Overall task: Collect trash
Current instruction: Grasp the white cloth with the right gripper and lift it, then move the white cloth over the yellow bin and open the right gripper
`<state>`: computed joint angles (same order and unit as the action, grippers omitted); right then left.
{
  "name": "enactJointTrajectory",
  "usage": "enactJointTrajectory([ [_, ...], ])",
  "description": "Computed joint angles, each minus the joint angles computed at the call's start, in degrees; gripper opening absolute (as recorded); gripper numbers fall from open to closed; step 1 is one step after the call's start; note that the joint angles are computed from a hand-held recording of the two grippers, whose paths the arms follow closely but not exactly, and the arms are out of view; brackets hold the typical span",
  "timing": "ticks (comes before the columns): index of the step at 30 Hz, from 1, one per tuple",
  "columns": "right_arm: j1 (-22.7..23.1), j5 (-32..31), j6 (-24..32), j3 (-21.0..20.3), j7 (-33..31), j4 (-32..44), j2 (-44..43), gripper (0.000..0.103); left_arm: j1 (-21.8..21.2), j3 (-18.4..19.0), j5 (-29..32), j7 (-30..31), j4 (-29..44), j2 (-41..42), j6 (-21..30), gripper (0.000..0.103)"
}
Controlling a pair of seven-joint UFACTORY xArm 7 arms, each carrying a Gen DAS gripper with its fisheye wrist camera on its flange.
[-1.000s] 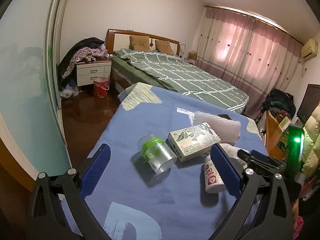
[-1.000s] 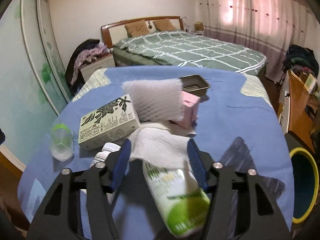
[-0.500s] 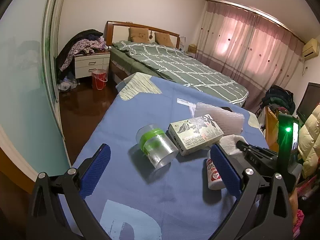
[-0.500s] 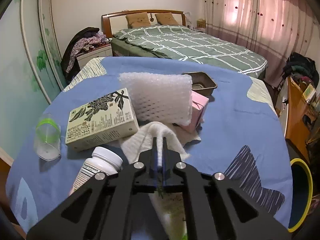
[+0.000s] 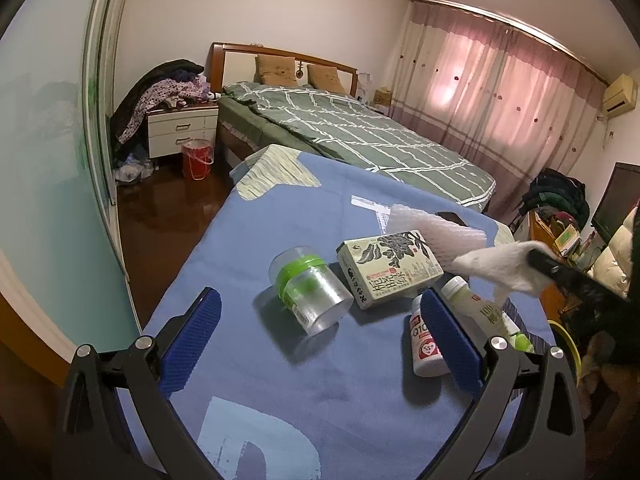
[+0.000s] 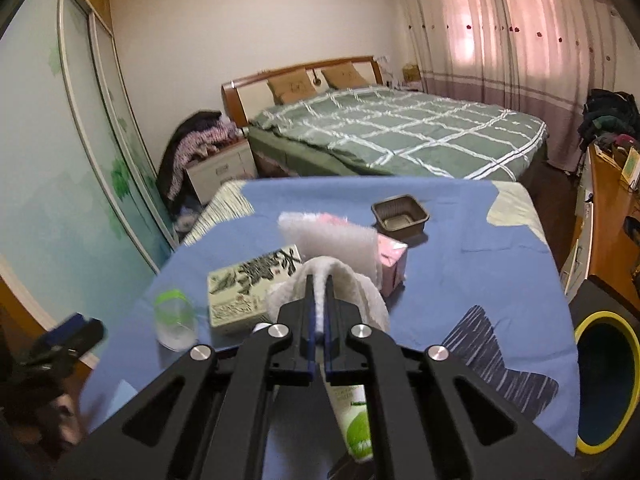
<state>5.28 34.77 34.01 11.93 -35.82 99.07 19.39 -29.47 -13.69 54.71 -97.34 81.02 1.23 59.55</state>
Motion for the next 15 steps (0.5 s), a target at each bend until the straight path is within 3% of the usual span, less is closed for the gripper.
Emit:
enactJointTrajectory([
  [8, -3.29, 7.20, -1.07, -1.11, -2.13, -3.50, -3.91, 0.003, -0.82, 0.04, 0.35, 0.83, 1.32, 1.31, -0.25, 0.098],
  [15, -4.27, 3.02, -8.03, -5.11, 4.76, -6.74, -4.39, 0.003, -2.20, 0.79, 0.33, 2.35, 3.59, 3.55, -0.86, 0.098],
])
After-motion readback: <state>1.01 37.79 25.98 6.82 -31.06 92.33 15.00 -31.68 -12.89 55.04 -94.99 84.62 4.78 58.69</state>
